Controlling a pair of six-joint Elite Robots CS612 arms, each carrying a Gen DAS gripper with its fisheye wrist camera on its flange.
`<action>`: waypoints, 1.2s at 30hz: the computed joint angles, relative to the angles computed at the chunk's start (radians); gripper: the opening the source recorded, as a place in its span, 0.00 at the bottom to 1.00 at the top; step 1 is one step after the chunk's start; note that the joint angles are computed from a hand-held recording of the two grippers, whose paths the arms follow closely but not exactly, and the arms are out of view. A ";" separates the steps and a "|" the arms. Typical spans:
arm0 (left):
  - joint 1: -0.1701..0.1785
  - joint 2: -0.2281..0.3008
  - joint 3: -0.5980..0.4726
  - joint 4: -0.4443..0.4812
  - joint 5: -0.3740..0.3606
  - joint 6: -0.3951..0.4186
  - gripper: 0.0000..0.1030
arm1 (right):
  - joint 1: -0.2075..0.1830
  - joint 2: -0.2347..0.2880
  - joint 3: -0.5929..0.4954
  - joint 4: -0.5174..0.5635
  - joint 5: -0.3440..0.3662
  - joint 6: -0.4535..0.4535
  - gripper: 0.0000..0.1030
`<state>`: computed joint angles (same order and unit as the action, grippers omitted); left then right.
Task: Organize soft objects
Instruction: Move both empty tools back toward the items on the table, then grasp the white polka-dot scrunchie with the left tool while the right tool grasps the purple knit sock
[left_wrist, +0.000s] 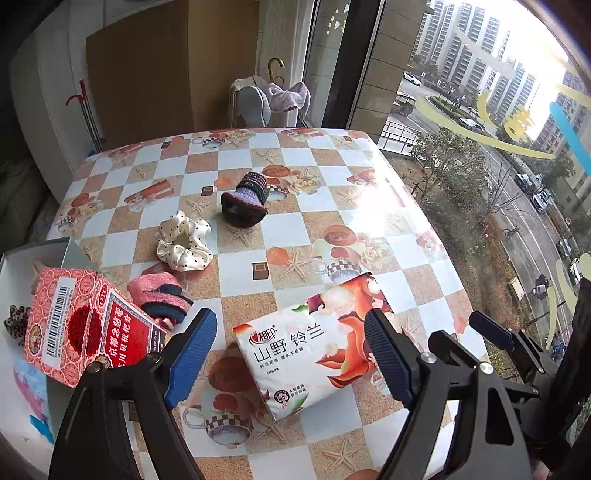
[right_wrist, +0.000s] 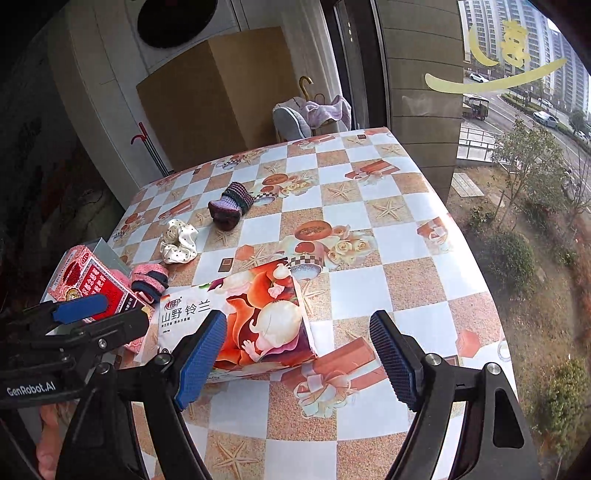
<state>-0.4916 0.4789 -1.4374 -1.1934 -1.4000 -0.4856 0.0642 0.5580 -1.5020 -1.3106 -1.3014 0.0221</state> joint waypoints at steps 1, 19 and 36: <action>0.007 -0.019 0.042 -0.017 0.008 -0.008 0.82 | -0.004 0.001 -0.002 -0.004 0.002 0.006 0.79; 0.128 -0.153 0.518 0.033 -0.046 -0.274 0.66 | -0.012 -0.048 0.127 -0.057 0.038 -0.078 0.79; 0.055 0.014 0.059 0.081 -0.045 -0.118 0.12 | 0.043 -0.436 0.976 -0.157 0.236 -0.083 0.78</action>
<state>-0.4364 0.4933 -1.3787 -1.1126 -1.4452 -0.6040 0.1067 0.1222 -0.5263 -1.4678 -1.0653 -0.0607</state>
